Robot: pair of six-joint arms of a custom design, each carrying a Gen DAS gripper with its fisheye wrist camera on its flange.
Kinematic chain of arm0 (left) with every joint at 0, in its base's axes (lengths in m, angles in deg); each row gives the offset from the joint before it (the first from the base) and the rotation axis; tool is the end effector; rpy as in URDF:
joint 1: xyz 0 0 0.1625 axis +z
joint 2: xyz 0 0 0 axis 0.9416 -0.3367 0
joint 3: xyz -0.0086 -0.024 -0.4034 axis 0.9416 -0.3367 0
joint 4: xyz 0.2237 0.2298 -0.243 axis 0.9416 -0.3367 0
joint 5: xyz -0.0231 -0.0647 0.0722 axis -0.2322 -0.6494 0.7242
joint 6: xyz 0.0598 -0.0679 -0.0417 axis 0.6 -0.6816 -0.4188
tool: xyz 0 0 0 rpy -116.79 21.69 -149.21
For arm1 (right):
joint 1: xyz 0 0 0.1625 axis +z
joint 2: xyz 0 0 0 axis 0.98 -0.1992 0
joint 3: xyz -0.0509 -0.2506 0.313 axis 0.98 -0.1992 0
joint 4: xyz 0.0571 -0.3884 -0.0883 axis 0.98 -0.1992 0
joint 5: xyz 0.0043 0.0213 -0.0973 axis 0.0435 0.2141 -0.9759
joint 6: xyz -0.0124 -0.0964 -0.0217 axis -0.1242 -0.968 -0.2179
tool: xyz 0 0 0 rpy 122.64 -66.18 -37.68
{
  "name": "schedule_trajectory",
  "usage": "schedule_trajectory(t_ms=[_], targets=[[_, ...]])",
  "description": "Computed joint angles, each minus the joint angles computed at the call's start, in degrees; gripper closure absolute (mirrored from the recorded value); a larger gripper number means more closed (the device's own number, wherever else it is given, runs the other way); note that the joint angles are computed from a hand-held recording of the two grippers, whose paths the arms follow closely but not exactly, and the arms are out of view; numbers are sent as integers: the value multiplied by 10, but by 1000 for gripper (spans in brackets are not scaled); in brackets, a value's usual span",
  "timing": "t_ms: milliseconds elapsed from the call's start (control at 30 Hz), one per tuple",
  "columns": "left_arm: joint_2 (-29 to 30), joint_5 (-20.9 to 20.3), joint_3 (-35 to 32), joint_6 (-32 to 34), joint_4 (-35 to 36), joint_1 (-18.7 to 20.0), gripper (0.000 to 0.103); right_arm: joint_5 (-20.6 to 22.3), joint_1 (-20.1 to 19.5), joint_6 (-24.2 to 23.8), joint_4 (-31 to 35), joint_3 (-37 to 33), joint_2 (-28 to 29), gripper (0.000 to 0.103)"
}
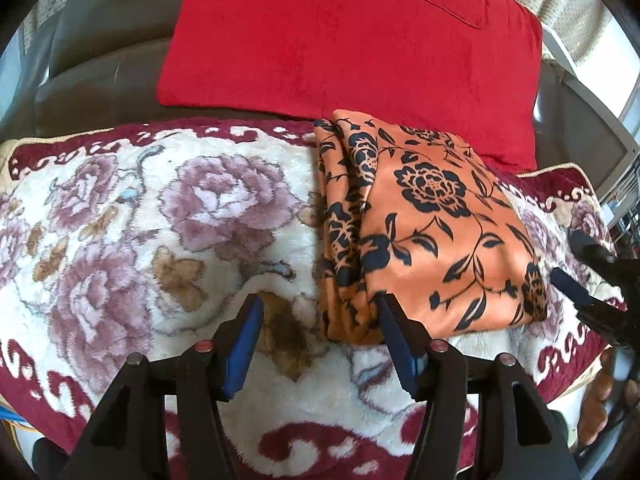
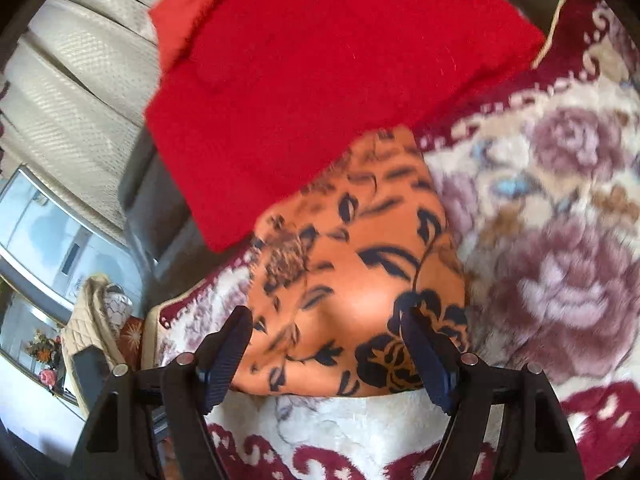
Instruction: Fold small clothes
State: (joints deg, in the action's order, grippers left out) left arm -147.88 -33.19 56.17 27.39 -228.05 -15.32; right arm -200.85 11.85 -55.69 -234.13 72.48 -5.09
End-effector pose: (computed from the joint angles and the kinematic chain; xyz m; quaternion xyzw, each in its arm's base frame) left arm -0.1812 -0.5490 0.1507 0.4022 0.8984 -0.0824 0.1562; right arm 0.0940 -0.4115 0.1724 -0.2050 -0.8099 0.5360 0.1214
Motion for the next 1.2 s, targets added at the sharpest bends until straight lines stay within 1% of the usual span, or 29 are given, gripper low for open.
schedule_trajectory(t_ms=[67, 100, 133, 167, 200, 233, 267, 300, 333, 400, 433, 467, 500, 533, 567, 633, 667, 733, 767, 800, 833, 867, 900, 967, 1000, 1033, 1067, 1200], targets=[[11, -1, -4, 0, -7, -3, 42, -18, 0, -18, 4, 5, -18, 23], [15, -4, -6, 0, -9, -5, 42, -21, -5, -20, 15, 6, -29, 23], [22, -10, -9, 1, -10, -5, 42, -13, -20, -15, 33, 10, -47, 23], [29, -10, -12, 1, -10, -5, 42, 14, -47, -7, 57, 17, -67, 23], [34, -6, -12, 0, -11, -7, 42, 52, -79, 1, 87, 21, -89, 23], [44, 0, -15, 0, -10, -8, 42, 74, -99, 6, 109, 23, -103, 23], [51, 5, -17, 0, -9, -9, 42, 101, -129, 7, 136, 22, -117, 23], [56, 8, -18, 0, -8, -9, 42, 116, -144, 6, 153, 18, -124, 23], [61, 9, -18, 3, -11, -8, 42, 143, -161, 3, 175, 12, -132, 22], [67, 10, -19, 7, -14, -5, 42, 239, -205, -1, 235, -3, -145, 22], [70, 9, -22, 7, -11, -3, 42, 263, -214, -4, 280, -15, -150, 26], [73, 10, -23, 7, -11, -2, 42, 263, -215, -27, 309, -26, -140, 55], [74, 9, -23, 9, -11, -1, 41, 250, -210, -39, 314, -31, -132, 57], [75, 7, -24, 13, -13, 0, 40, 245, -208, -41, 296, -27, -127, 58], [77, 5, -25, 16, -15, 1, 40, 248, -209, -39, 277, -20, -126, 60], [77, 4, -25, 20, -15, 2, 40, 240, -206, -41, 272, -19, -128, 60], [78, 5, -25, 24, -17, 2, 40, 234, -201, -45, 281, -22, -131, 58], [81, 4, -28, 26, -16, 3, 40, 232, -197, -44, 296, -29, -142, 50], [82, 2, -31, 23, -11, 4, 40, 222, -194, -39, 295, -36, -147, 44], [83, 2, -32, 20, -10, 4, 40, 224, -198, -37, 288, -41, -147, 39], [84, 2, -32, 19, -10, 4, 39, 225, -201, -31, 280, -48, -148, 31], [85, 3, -33, 18, -10, 2, 39, 222, -203, -22, 281, -61, -147, 27], [86, 5, -32, 17, -12, 2, 38, 231, -209, -14, 298, -78, -145, 27], [87, 4, -32, 19, -12, 1, 38, 253, -222, -11, 362, -122, -137, 27], [86, 4, -33, 18, -11, 2, 38, 255, -223, -16, 385, -139, -131, 31], [86, 2, -33, 18, -10, 2, 38, 241, -217, -34, 406, -155, -127, 53], [86, 0, -33, 19, -10, 4, 38, 202, -203, -49, 417, -166, -123, 63], [87, 3, -33, 17, -11, 4, 37, 140, -181, -50, 418, -168, -122, 63]])
